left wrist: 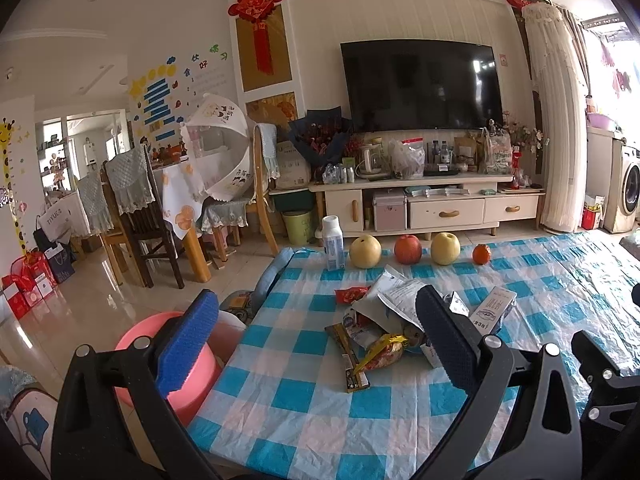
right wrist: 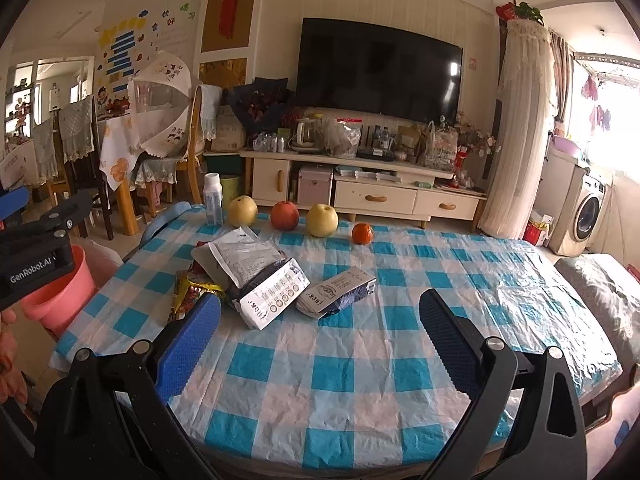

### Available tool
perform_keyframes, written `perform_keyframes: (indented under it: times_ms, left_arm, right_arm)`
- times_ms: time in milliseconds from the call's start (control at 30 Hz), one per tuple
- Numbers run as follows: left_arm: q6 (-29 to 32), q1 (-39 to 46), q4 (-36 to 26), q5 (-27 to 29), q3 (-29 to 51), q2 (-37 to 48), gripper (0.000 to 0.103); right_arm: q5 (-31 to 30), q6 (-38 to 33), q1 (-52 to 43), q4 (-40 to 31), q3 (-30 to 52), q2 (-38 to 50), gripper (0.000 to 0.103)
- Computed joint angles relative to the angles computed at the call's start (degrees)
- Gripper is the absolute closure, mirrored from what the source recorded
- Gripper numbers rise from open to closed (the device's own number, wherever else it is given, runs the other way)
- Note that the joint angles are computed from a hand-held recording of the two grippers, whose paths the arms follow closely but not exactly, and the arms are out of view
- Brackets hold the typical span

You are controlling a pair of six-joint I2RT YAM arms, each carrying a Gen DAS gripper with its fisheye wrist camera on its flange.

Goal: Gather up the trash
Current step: 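Reach the right gripper toward the white-and-blue milk carton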

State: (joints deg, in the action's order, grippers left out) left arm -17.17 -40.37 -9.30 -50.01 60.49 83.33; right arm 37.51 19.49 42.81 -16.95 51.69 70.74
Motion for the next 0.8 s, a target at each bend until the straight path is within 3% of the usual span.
perform_keyframes:
  times_ms: [600, 800]
  left_arm:
    - [-0.7, -0.2, -1.9, -0.3, -0.5, -0.8, 0.004]
    - [-0.8, 0.2, -2.4, 0.3, 0.2, 0.4, 0.004]
  right_arm:
    - [1.4, 0.1, 0.9, -1.3, 0.0, -1.0, 0.005]
    - [-1.7, -1.0, -2.0, -1.0, -0.7, -1.4, 0.005]
